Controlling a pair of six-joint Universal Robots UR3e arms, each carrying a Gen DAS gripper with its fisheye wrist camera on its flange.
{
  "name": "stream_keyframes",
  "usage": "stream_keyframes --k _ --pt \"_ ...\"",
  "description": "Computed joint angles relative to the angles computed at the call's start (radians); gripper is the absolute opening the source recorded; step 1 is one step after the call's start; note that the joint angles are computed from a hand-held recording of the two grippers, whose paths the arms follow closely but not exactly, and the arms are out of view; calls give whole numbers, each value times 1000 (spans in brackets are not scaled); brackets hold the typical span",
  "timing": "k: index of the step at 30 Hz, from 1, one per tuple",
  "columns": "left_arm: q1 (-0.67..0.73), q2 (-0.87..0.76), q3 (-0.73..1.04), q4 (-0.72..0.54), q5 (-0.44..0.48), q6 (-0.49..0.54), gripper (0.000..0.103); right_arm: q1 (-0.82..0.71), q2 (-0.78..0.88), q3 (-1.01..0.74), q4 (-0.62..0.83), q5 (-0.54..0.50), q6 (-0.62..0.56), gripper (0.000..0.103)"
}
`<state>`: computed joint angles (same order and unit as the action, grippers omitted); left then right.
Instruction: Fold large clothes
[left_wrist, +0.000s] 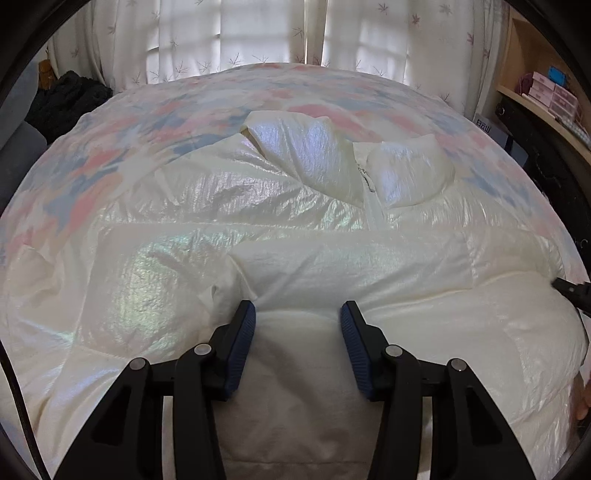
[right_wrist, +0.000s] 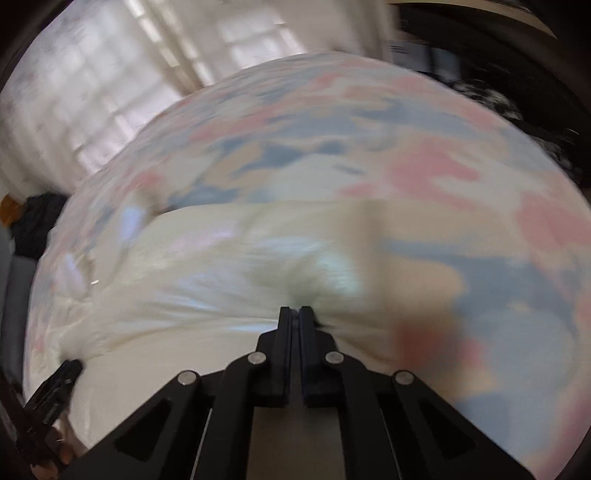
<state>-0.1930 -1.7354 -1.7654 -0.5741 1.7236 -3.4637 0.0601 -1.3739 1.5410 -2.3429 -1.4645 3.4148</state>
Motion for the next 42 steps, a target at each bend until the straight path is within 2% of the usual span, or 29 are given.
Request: stream_keyframes --k 3,5,9,10,15,20,25,29,32,36,42 --pt "-32 27 40 -93 49 -18 49 -26 -99 54 41 40 -35 8" --pt "-59 72 34 -119 68 -30 50 -15 -171 87 54 79 -57 12" --pt "-126 180 -14 -133 91 -53 59 84 -258 106 74 142 -43 41" --pt "-146 202 -23 -140 98 -70 61 120 -259 102 75 138 -36 45" --pt "-202 215 -26 -177 103 -114 61 294 -138 0 100 49 -11 45" --pt "-217 174 -42 -214 128 -144 61 300 -98 54 71 -17 25 45" --pt "-187 219 -126 -202 117 -146 61 178 -230 210 55 39 23 43" --pt "-176 297 -163 -230 94 -151 61 139 -341 270 122 34 20 44" --pt "-192 362 -180 -274 93 -161 61 106 -444 318 197 74 28 44" --pt "-268 438 -170 -373 160 -180 61 110 -571 383 238 108 56 45" --pt "-414 595 -159 -534 244 -276 61 207 -727 454 269 94 156 45"
